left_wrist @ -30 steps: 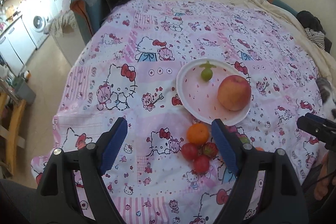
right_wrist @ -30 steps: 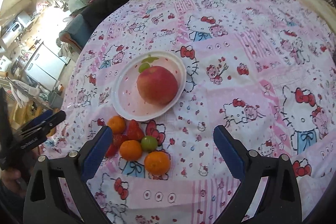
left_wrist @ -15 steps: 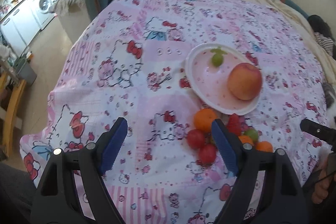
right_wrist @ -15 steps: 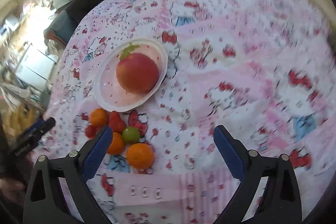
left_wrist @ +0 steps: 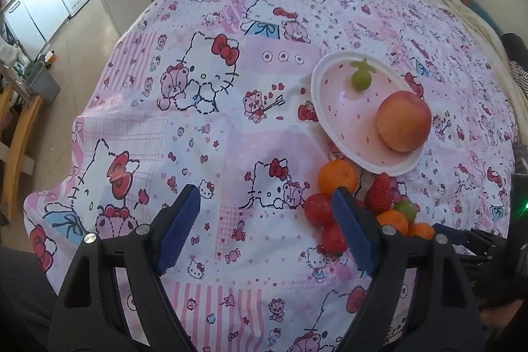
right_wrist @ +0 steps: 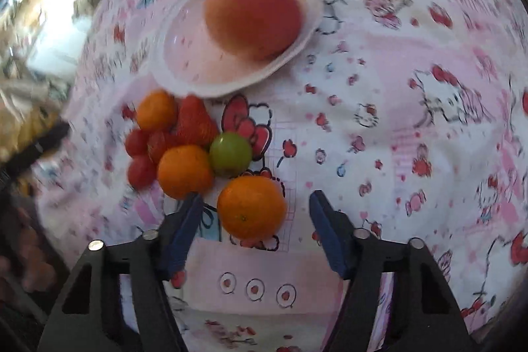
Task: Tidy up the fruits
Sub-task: 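Grasp the orange tangerine with the right gripper, then grasp the red cherry tomato with the left gripper while the right gripper holds the tangerine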
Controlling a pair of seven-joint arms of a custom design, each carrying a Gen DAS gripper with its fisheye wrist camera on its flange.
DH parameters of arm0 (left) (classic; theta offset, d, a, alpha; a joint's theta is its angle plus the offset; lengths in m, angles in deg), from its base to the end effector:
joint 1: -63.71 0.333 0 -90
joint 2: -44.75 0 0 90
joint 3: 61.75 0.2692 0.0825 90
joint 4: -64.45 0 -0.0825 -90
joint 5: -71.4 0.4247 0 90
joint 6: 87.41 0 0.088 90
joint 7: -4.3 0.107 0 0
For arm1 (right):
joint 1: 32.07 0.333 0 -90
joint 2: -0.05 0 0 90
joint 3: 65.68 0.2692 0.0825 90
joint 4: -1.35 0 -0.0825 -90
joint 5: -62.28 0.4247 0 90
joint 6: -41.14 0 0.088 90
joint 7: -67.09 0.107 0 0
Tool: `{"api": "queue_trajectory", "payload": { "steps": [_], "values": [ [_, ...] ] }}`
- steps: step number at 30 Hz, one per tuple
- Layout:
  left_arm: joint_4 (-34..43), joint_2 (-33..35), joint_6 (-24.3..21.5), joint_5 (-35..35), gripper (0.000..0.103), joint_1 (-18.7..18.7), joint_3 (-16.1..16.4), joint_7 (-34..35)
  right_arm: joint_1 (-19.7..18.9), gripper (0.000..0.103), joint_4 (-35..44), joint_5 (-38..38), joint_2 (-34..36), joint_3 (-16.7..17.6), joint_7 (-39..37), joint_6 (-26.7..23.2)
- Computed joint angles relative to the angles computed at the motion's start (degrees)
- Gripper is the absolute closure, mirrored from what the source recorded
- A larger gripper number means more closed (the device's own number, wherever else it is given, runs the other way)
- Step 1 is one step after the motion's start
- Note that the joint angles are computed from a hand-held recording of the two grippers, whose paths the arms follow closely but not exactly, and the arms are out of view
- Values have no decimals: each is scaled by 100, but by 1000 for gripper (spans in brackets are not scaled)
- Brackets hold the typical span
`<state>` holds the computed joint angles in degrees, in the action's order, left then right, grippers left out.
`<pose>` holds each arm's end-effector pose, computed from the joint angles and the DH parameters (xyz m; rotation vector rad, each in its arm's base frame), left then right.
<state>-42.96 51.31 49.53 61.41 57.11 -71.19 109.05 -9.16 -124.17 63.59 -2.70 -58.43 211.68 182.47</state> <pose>0.6317 -0.1806 0.4308 -1.5770 2.4560 -0.5916 0.5090 0.2959 0.3717 -1.5084 2.3801 -0.0054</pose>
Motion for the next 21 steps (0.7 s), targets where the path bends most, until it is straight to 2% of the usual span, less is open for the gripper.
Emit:
{"api": "queue_trajectory", "payload": {
  "steps": [2, 5, 9, 12, 15, 16, 19, 21],
  "values": [
    [80, 59, -76, -23, 24, 8, 8, -44, 21, 42, 194, 24, 176, 18, -182, -186],
    [190, 143, -177, -68, 24, 23, 14, -97, 35, 54, 240, -28, 218, 39, -236, -230],
    [269, 216, -233, -98, 24, 35, 15, -100, 57, 56, 125, -112, 61, 57, -191, -150],
    [350, 293, -356, -102, 24, 49, 24, -126, 62, 56, -190, -113, -285, 50, -91, 183],
    [418, 369, -458, -32, 24, 41, 32, -192, 11, 56, -603, -339, -716, 54, 410, 557],
    [466, 415, -532, -36, 25, 41, 27, -197, -10, 56, -699, -403, -807, 56, 555, 672],
    [668, 582, -841, -107, 39, 37, -7, -140, -110, 56, -939, -657, -1056, 63, 1006, 904],
    [921, 774, -1223, -179, 45, 28, -38, -100, -133, 56, -1035, -665, -1129, 20, 1139, 1041]
  ]
}}
